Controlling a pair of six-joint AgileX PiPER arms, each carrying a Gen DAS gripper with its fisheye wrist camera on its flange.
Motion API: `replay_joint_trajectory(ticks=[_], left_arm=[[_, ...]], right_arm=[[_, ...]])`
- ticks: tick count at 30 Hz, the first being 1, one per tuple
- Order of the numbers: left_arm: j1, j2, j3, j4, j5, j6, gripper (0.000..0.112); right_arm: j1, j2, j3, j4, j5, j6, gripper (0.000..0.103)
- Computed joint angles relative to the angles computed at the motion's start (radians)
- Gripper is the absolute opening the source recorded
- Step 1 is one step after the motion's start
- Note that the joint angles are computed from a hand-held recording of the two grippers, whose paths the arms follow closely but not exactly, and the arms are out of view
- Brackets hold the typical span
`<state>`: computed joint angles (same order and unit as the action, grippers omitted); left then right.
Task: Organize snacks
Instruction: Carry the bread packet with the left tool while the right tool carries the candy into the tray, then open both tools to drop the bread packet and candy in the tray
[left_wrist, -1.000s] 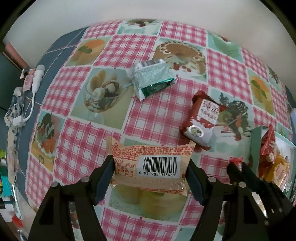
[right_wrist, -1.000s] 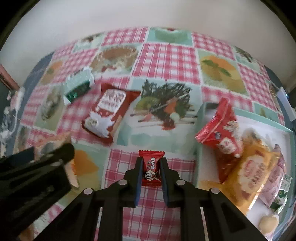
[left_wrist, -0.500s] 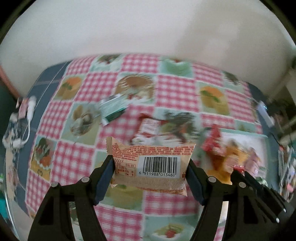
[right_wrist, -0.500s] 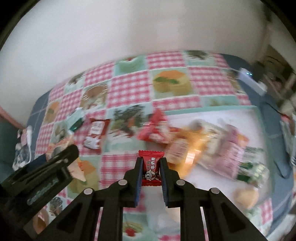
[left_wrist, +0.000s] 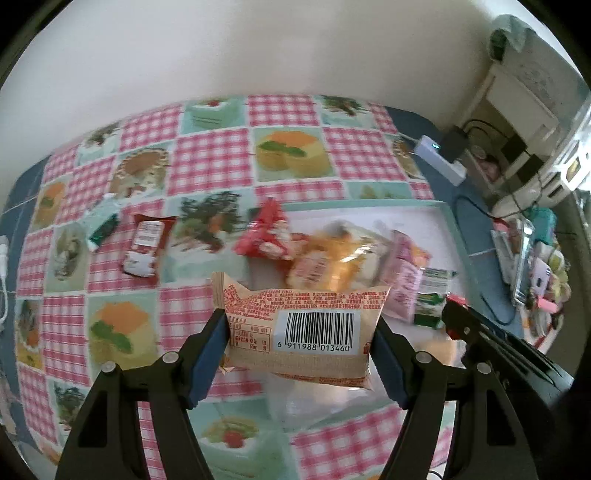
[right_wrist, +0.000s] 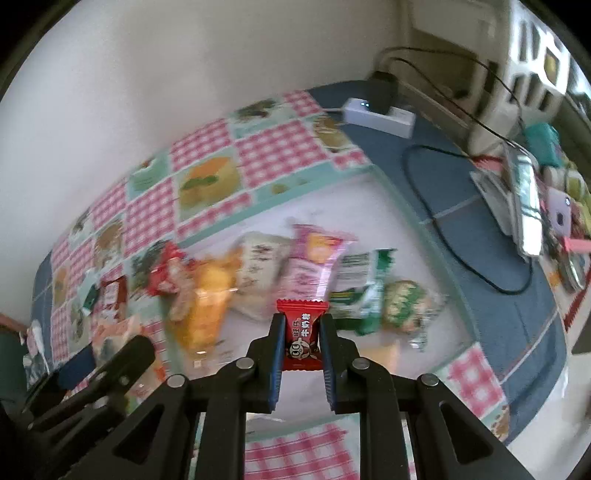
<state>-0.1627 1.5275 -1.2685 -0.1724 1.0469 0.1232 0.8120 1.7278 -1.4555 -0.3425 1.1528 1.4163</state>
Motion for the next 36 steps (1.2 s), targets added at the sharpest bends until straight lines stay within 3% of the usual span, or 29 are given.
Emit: replay_joint_trajectory(ticks=[8, 13, 14, 17, 18, 20, 24, 30, 36], left_arm=[[-0.029, 0.036, 0.007, -0.108, 0.04, 0.029, 0.077], [-0.007, 0.058, 0.002, -0.114, 0.048, 0.013, 0.088], [0.003, 0.06, 0.0, -0.121, 0.052, 0.015, 0.088], [0.042, 0.069, 0.0, -0.14, 0.059, 0.014, 0.092], [0.054, 0.072, -0.004, -0.139, 0.063, 0.009, 0.092], [0.061, 0.079, -0.013, -0.108, 0.053, -0.027, 0.092], [0.075, 0.065, -0.009, 0.041, 0.0, -0.137, 0.093], [0.156, 0.093, -0.028, 0.091, -0.014, -0.174, 0.094], [0.199, 0.103, -0.047, 0.179, -0.036, -0.195, 0.094]], right_arm=[[-0.05, -0.078, 0.121, 0.029, -0.055, 0.03, 0.022], [-0.066, -0.076, 0.141, 0.074, -0.084, 0.02, 0.024], [-0.069, -0.074, 0.146, 0.083, -0.089, 0.018, 0.029], [-0.074, -0.071, 0.153, 0.097, -0.088, 0.023, 0.062], [-0.075, -0.069, 0.153, 0.098, -0.085, 0.026, 0.069], [-0.074, -0.065, 0.153, 0.1, -0.083, 0.03, 0.069], [-0.075, -0.051, 0.145, 0.11, -0.08, 0.024, 0.084], [-0.059, -0.016, 0.101, 0.085, -0.051, 0.007, 0.102], [-0.035, 0.023, 0.041, 0.067, -0.028, -0.029, 0.103]])
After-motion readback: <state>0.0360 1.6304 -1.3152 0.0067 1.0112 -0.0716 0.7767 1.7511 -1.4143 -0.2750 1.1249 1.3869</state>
